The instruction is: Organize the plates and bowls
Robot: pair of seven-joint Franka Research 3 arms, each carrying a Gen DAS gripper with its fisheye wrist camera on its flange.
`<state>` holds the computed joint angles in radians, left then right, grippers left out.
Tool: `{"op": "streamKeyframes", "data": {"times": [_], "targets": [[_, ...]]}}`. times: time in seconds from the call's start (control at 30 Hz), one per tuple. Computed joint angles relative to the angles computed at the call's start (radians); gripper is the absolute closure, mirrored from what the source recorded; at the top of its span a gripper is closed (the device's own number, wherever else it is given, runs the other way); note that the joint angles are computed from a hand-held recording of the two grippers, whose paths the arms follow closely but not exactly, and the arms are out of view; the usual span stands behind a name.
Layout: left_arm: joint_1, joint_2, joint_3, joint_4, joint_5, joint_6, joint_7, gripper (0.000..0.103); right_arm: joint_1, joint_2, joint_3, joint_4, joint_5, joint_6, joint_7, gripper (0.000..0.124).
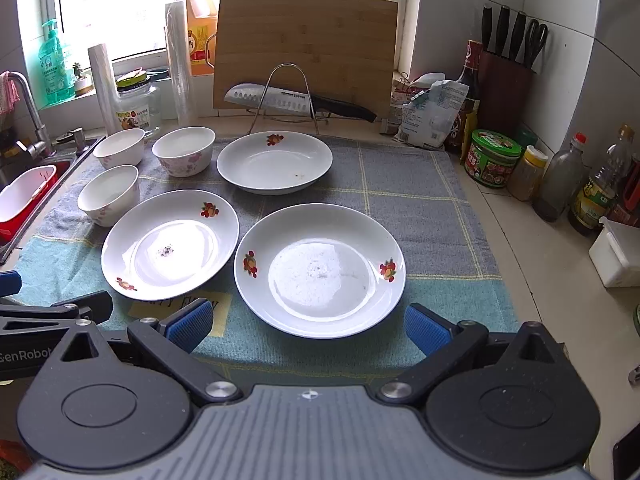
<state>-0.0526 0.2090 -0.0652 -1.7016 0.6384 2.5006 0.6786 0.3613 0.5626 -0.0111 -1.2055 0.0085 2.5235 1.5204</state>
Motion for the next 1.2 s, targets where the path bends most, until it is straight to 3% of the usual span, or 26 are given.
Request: {"op": "streamKeyframes", "data": {"times": [1.2], "targets": [[0.001, 0.010, -0.001, 0.022, -0.036, -0.018, 0.016, 0.001, -0.005, -0.005, 0.007, -0.008, 0.022, 0.018, -0.027, 0.021]]}}
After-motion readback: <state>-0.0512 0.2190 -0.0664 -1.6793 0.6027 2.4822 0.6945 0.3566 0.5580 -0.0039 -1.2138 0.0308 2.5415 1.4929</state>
